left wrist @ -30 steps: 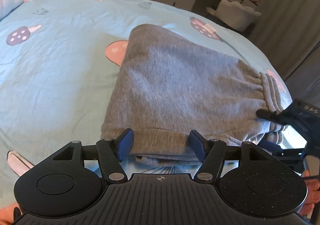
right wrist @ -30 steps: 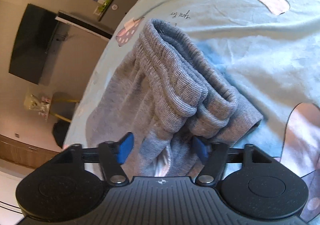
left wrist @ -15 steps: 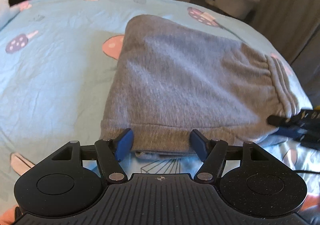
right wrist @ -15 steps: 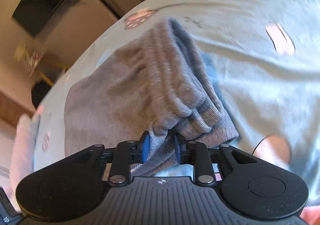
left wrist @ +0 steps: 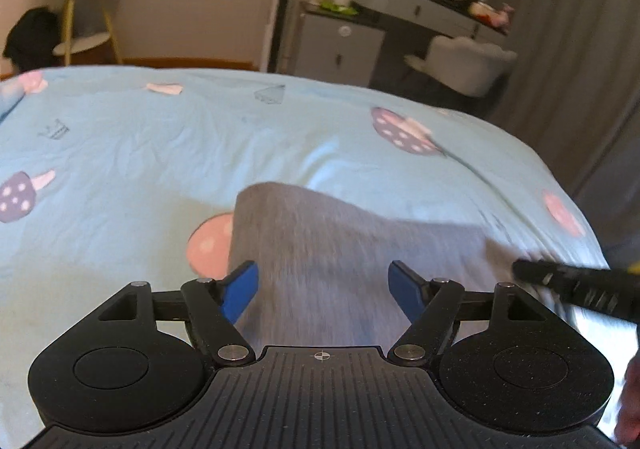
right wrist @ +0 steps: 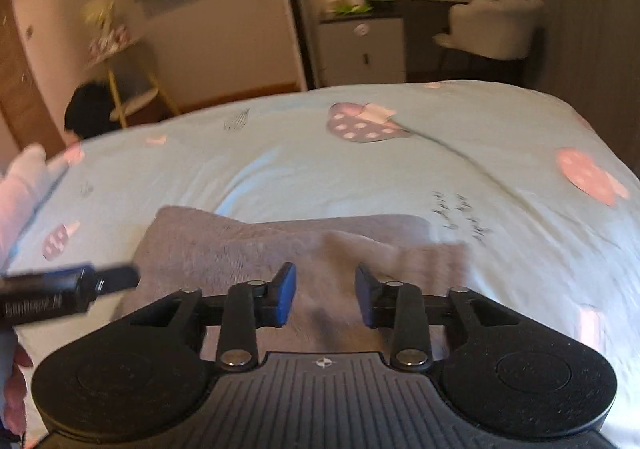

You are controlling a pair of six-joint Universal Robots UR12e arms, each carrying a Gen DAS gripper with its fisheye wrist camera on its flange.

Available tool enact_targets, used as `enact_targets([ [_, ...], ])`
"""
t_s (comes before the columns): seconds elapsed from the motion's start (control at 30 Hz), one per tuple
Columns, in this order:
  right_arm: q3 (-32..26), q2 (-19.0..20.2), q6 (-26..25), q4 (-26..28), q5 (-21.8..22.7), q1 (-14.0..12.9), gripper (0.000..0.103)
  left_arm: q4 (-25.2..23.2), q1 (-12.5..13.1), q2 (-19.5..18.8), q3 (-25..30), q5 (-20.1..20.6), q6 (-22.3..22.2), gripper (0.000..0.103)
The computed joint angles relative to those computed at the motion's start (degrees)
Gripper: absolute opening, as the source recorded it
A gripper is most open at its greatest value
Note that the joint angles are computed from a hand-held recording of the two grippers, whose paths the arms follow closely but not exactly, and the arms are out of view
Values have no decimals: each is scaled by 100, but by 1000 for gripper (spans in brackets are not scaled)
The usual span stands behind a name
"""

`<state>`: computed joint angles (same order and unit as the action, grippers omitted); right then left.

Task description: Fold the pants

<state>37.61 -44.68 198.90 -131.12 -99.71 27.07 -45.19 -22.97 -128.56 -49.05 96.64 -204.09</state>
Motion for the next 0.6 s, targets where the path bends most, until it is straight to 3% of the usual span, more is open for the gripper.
enact_targets([
  [0.1,-344,332,-476,-258,-83,28,30,-201,13,-275,301,132,-10,78],
  [0.23,-860,654,-529,475,-237,3,26,-558,14,-557,667,245,24,78],
  [0.3,-941,721,-708,563,-341,3,18,-677,-12,-698,883,341,285,80],
  [0.43,-1029,769,-954,668,-360,2,18,-774,-46,-753,964,452,649,82],
  [0.53,-561,458,-1033,469,-459,55,19,-647,-41,-553,657,360,670,81],
  [0.6,100,76,-907,70,-374,75,24,-523,-43,-351,336,277,639,81],
])
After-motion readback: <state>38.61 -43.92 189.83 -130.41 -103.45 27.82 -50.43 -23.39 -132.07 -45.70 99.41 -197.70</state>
